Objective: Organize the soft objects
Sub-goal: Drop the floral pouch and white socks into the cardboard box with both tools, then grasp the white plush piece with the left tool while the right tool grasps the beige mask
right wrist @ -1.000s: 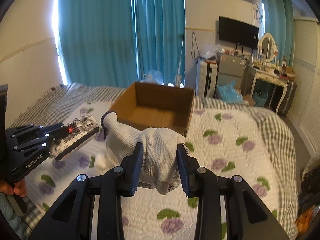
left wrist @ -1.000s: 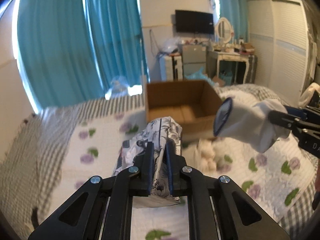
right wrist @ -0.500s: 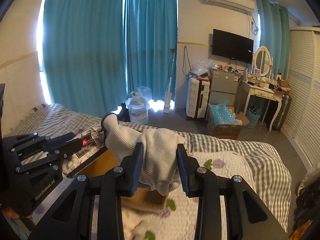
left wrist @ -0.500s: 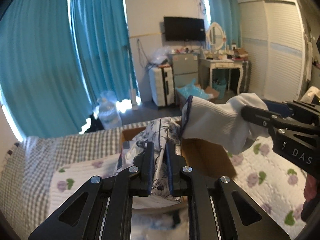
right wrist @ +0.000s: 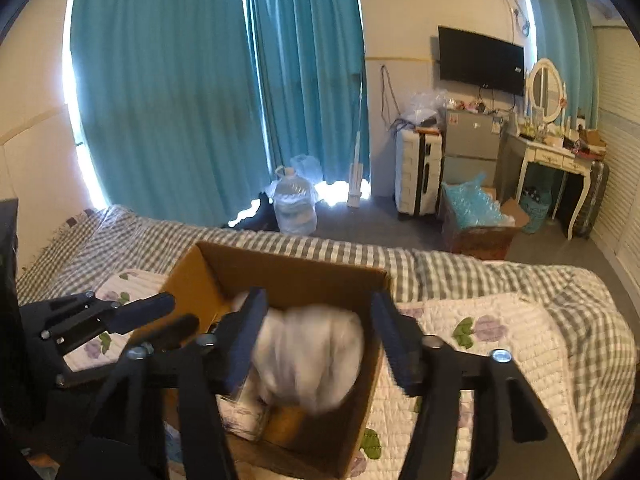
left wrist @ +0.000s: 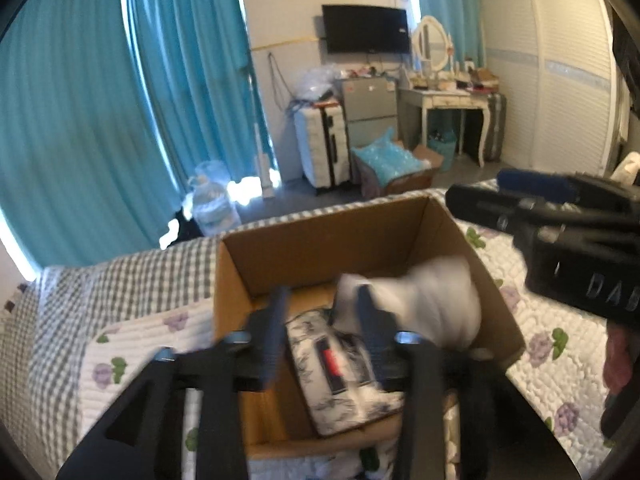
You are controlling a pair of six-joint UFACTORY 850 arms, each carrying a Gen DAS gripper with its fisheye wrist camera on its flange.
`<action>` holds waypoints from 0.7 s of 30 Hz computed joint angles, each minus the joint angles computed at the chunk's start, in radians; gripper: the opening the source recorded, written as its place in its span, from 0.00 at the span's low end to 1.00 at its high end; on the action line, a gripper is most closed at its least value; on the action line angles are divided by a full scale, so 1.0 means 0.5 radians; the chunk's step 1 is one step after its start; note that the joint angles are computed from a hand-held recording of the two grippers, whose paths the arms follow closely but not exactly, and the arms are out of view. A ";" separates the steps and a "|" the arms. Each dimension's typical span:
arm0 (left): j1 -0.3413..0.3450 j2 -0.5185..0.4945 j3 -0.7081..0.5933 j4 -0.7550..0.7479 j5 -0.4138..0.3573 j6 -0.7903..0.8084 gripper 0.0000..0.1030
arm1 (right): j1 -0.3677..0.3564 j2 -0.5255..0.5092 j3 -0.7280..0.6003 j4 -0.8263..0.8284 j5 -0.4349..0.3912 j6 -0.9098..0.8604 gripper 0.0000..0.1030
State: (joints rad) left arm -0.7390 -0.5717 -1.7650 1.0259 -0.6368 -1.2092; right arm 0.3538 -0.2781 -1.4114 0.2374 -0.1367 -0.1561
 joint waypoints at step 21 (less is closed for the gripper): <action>-0.353 0.767 0.856 0.512 -0.383 -0.735 0.94 | 0.303 0.905 0.702 -1.797 -0.237 1.691 1.00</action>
